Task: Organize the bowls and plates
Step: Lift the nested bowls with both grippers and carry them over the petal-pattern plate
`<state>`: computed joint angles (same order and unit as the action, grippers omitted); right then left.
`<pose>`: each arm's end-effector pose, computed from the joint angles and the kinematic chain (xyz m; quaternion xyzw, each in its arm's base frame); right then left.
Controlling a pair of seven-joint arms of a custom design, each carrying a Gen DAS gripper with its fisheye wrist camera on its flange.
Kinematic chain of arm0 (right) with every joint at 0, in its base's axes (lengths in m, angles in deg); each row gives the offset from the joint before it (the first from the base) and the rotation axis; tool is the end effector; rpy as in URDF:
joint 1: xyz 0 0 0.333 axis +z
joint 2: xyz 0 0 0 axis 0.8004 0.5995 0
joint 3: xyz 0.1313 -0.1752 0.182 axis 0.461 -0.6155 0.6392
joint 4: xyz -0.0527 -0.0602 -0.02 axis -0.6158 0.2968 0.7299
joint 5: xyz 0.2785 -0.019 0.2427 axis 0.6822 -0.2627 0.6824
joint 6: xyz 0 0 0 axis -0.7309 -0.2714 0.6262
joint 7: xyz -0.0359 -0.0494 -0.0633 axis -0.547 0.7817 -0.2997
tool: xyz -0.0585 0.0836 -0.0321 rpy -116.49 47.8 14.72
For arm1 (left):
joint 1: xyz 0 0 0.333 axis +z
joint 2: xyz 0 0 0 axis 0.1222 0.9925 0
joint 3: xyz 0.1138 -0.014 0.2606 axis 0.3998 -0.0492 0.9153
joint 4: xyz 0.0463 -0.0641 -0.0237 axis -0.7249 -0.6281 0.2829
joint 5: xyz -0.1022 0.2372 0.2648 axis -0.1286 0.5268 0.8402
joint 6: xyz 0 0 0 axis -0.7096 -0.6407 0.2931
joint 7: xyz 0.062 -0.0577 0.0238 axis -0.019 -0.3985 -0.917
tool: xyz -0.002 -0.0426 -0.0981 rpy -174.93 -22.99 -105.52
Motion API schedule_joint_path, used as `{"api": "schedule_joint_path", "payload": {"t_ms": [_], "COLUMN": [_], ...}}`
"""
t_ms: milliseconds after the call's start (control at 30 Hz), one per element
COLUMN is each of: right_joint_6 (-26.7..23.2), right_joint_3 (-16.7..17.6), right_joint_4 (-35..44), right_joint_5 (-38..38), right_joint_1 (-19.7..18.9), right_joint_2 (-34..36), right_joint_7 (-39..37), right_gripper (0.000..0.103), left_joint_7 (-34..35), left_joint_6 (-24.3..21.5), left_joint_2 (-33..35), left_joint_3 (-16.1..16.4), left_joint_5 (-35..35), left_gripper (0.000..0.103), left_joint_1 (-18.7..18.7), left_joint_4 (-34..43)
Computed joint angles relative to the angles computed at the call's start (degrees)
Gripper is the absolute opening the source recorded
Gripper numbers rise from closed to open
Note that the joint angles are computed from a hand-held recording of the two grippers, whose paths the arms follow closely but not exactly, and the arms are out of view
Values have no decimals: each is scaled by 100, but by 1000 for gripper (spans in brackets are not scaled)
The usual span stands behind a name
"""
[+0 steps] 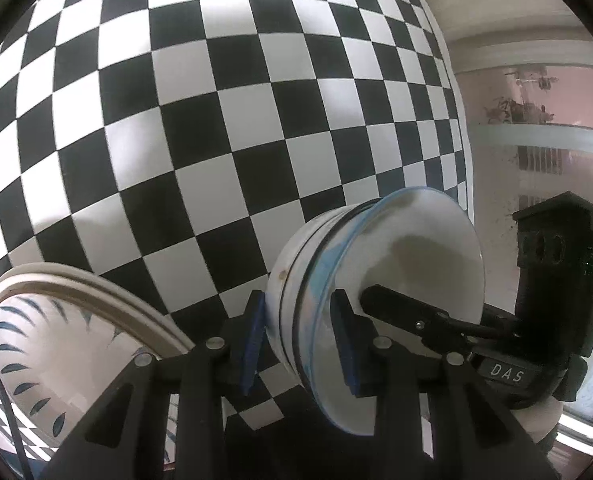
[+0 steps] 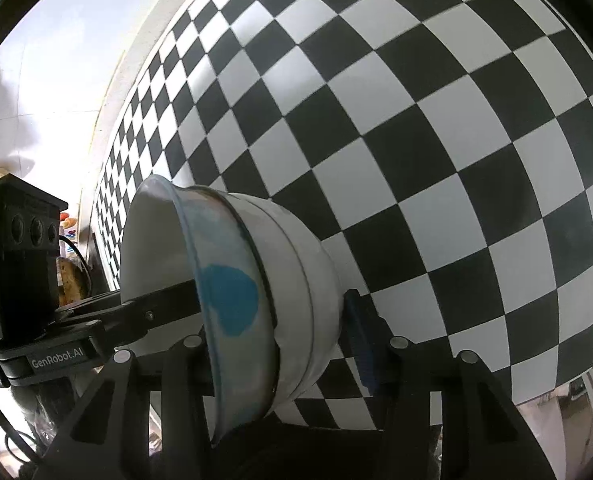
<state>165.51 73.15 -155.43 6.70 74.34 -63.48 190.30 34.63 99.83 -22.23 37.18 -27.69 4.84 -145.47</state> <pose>0.4341 0.2049 0.4471 -0.5448 0.7826 0.2381 0.1846 0.5081 -0.1350 0.5167 0.6132 -0.7478 0.0720 0.2441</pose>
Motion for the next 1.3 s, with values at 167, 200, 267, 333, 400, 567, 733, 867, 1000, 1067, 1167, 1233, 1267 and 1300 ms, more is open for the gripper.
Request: {"api": "schedule_joint_path", "payload": {"t_ms": [167,200,267,333,400,567,733,867,1000,1067,1167,1233,1267,1300], "right_joint_6": [-20,-45,-59,-102,-130,-169,-162,-146,-185,-194,-194,-210,-194,-191], "right_joint_3": [62,77,116,159,215,387,587,741,880,945,1027,1064,1086,1104], "right_joint_4": [251,326,482,666,876,1400,1824,2086,2348,2485,2656,2738,2804,2851], "right_joint_5": [-48,-69,-77,-122,-154,-179,-164,-125,-126,-179,-246,-275,-310,-344], "right_joint_1": [50,67,110,148,195,332,469,566,647,676,697,697,709,714], "right_joint_2": [67,84,136,207,305,632,998,1310,1623,1781,1992,2084,2153,2201], "right_joint_7": [23,18,23,26,48,105,158,167,82,61,15,21,42,40], "right_gripper": [50,50,50,50,50,49,49,49,49,49,48,48,48,48], "left_joint_7": [14,21,33,43,63,122,175,172,126,134,159,132,126,121], "left_joint_6": [-88,-103,-120,-146,-170,-226,-194,-142,-59,-56,8,44,64,79], "left_joint_2": [-184,-236,-324,-438,-548,-907,-1211,-1451,-1605,-1631,-1673,-1695,-1699,-1695], "left_joint_3": [102,131,176,231,286,471,600,709,751,781,798,789,786,786], "left_joint_5": [-49,-57,-58,-59,-51,4,135,236,341,393,489,502,509,514], "left_gripper": [29,29,29,29,29,29,29,29,29,29,29,29,29,29], "left_joint_1": [112,148,207,280,352,584,793,968,1085,1139,1206,1222,1228,1234], "left_joint_4": [23,28,37,22,-1,-224,-556,-906,-1172,-1238,-1349,-1405,-1429,-1448]}}
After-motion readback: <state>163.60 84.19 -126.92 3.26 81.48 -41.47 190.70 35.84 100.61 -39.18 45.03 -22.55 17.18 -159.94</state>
